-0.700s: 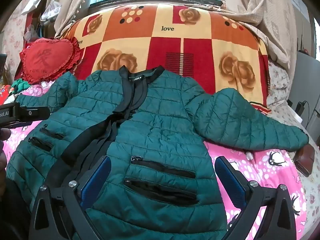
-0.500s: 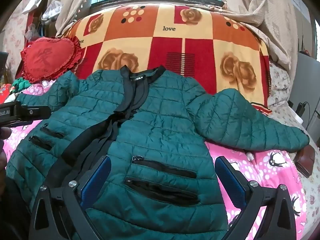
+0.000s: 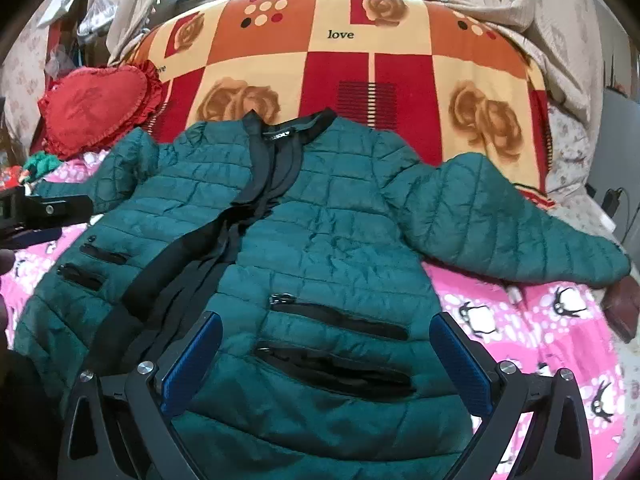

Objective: Fold large clothes

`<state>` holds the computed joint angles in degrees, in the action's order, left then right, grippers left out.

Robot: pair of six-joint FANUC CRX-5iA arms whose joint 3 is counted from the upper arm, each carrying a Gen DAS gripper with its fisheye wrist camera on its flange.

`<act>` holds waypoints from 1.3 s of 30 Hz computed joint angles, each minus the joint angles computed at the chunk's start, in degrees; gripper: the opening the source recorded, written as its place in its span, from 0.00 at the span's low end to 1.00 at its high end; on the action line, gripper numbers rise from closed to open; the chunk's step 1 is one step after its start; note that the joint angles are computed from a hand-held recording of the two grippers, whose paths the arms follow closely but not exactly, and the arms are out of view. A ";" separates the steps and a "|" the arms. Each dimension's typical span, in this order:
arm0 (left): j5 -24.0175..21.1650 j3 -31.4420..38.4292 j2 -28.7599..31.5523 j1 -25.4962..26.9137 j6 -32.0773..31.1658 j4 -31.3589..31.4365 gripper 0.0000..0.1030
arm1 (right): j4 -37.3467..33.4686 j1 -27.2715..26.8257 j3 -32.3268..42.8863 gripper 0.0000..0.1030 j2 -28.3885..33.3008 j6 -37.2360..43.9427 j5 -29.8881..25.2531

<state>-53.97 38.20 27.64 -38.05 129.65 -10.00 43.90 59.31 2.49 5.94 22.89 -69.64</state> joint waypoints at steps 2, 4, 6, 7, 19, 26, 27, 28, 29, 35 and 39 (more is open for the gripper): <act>-0.04 -0.01 -0.02 0.00 0.02 0.00 1.00 | 0.16 0.11 0.28 1.00 0.26 -0.36 -0.91; -0.01 -0.09 -0.07 -0.01 0.03 0.01 1.00 | 0.01 -0.27 0.36 1.00 0.23 -0.56 -1.32; 0.07 -0.11 -0.06 -0.01 -0.01 -0.04 1.00 | 0.22 -0.35 0.23 1.00 0.11 -1.10 -1.77; 0.01 -0.04 -0.02 0.03 -0.11 0.09 1.00 | 0.26 -0.34 0.35 1.00 0.18 -1.21 -2.00; -0.15 0.09 0.02 0.07 -0.22 0.15 1.00 | 1.05 -0.19 0.66 1.00 0.67 -1.63 -3.20; -0.19 0.13 0.03 0.02 -0.09 0.06 1.00 | 1.44 -0.29 0.61 1.00 0.76 -1.95 -3.57; -0.19 0.15 0.05 0.01 -0.11 0.04 1.00 | 1.49 -0.32 0.51 1.00 0.70 -1.93 -3.51; -0.19 0.15 0.05 0.01 -0.11 0.04 1.00 | 1.55 -0.26 0.49 1.00 0.71 -1.86 -3.59; -0.14 0.11 0.04 0.00 -0.14 0.05 1.00 | 1.54 -0.29 0.54 1.00 0.74 -1.72 -3.66; -0.34 0.31 0.12 -0.03 -0.02 0.00 1.00 | 1.56 -0.28 0.72 1.00 0.84 -1.63 -3.91; -0.34 0.33 0.13 -0.05 0.01 -0.04 1.00 | 1.76 -0.25 0.88 1.00 0.97 -1.51 -4.12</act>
